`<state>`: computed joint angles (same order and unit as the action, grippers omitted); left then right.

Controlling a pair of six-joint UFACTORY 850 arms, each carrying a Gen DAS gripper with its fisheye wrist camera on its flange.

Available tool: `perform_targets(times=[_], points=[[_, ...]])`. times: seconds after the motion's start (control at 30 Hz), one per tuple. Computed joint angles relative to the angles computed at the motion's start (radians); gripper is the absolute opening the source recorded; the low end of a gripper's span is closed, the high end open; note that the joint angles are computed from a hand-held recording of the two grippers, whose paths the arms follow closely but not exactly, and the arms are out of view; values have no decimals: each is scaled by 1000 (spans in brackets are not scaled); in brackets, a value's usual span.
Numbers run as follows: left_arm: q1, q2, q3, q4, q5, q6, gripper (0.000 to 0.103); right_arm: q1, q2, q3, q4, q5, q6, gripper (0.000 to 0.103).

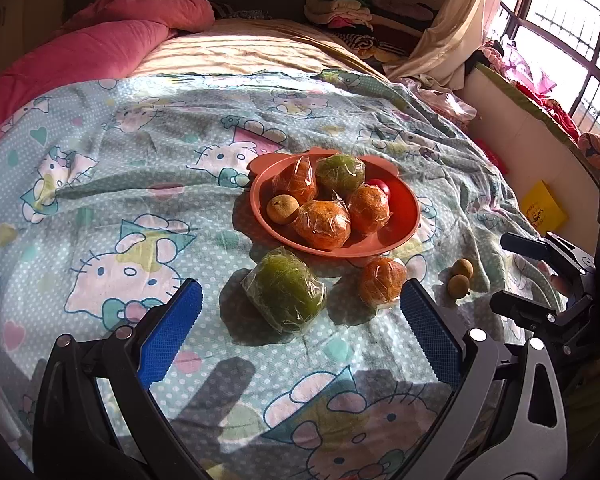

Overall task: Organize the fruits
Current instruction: 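Withdraw both open tools from the plate toward the remaining fruits, then close the left tool on the large wrapped green fruit while the right tool grasps a brown kiwi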

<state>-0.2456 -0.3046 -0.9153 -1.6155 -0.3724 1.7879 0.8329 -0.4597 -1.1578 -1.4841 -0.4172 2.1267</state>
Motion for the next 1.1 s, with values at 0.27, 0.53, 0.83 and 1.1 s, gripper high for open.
perform_targets(times=[0.27,0.53,0.83,1.1], points=[[-4,-11,10,39,20,-25,93,-2,-16,-6,61,33,-46,90],[-16,-16,17,30,39,-2,93,-4,-31,-11,103,92,-91,54],[-19,-24,16,6,51,25,93,-5,-46,-22,223,96,-214,40],[-24,-39,13,-103,66,131,93,-19,-54,-19,216,95,-192,30]])
